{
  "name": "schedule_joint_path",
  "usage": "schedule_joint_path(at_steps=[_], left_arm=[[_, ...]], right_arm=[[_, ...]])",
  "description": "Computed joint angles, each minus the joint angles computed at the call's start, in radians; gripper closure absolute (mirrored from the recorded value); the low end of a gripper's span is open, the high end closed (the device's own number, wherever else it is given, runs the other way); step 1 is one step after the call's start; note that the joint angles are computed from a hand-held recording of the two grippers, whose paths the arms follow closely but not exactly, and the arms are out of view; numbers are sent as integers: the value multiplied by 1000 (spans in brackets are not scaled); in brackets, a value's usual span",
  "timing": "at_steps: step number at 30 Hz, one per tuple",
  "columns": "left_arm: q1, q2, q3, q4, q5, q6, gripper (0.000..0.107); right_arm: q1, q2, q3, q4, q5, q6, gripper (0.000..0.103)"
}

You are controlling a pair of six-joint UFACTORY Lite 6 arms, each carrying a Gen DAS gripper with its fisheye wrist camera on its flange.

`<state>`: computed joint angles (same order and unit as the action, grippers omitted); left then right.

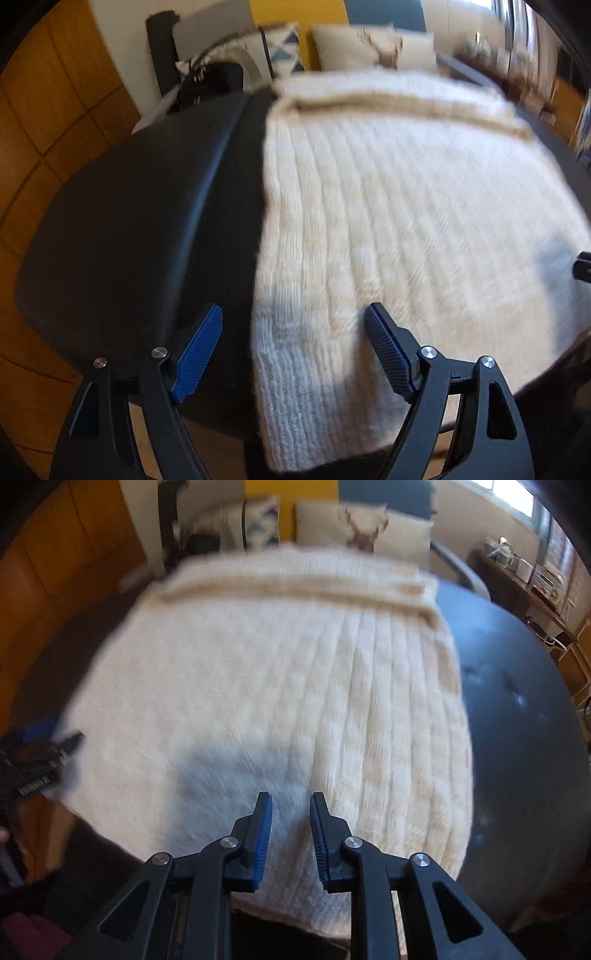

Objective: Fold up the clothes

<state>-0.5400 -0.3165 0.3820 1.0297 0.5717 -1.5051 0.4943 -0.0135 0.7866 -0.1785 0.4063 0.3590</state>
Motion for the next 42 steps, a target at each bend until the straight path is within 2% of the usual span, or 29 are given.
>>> schedule_joint_path(at_steps=[2,4,6,8,11,13,14,16,18,21,24,26,29,31,34,35,37,40,42], left_arm=[[15,-90,-43,-39,-22,28,25],[35,-195,-82,-43,-44,32,25],[44,-252,-82,-46,-63,37,25],[76,-173,-28,37,-121,-11,25],[114,104,116,88,-141,-24,25],[137,208,155,125,-174,-36,25],[148,205,145,157,-184,-80,23],[204,170,117,126,-258,-51,23],[230,129,105,118,-277,-59,23],[255,94,150,194,-298,-114,23],[289,244,330,224,-311,-80,23],[335,382,460,193,-348,14,23],[314,486,532,133,-283,69,23],[316,576,560,62,-235,154,23],[376,530,492,98,-338,78,23],[385,520,491,75,-344,97,23],[378,500,499,137,-340,41,23],[348,538,597,193,-332,23,23],[324,634,725,137,-300,125,23]], right_arm=[[26,-11,-3,-56,14,31,82],[24,-31,8,3,49,-45,83],[0,-53,18,102,27,-129,82],[4,-18,73,153,3,-158,82],[28,76,155,183,-21,-178,82],[26,112,157,181,-37,-195,82],[23,126,148,174,-45,-202,82],[14,143,131,178,-55,-231,82],[-8,130,136,267,-26,-337,82],[-35,157,208,318,-14,-382,82],[-41,251,345,282,-12,-335,82],[-50,341,447,249,-6,-298,82],[-83,471,565,182,22,-235,82],[-108,494,556,212,14,-270,82],[-139,480,542,341,-1,-427,82],[-153,484,553,388,4,-478,82],[-178,499,587,459,14,-558,82],[-212,607,768,394,35,-493,82],[-237,711,930,352,71,-444,82]])
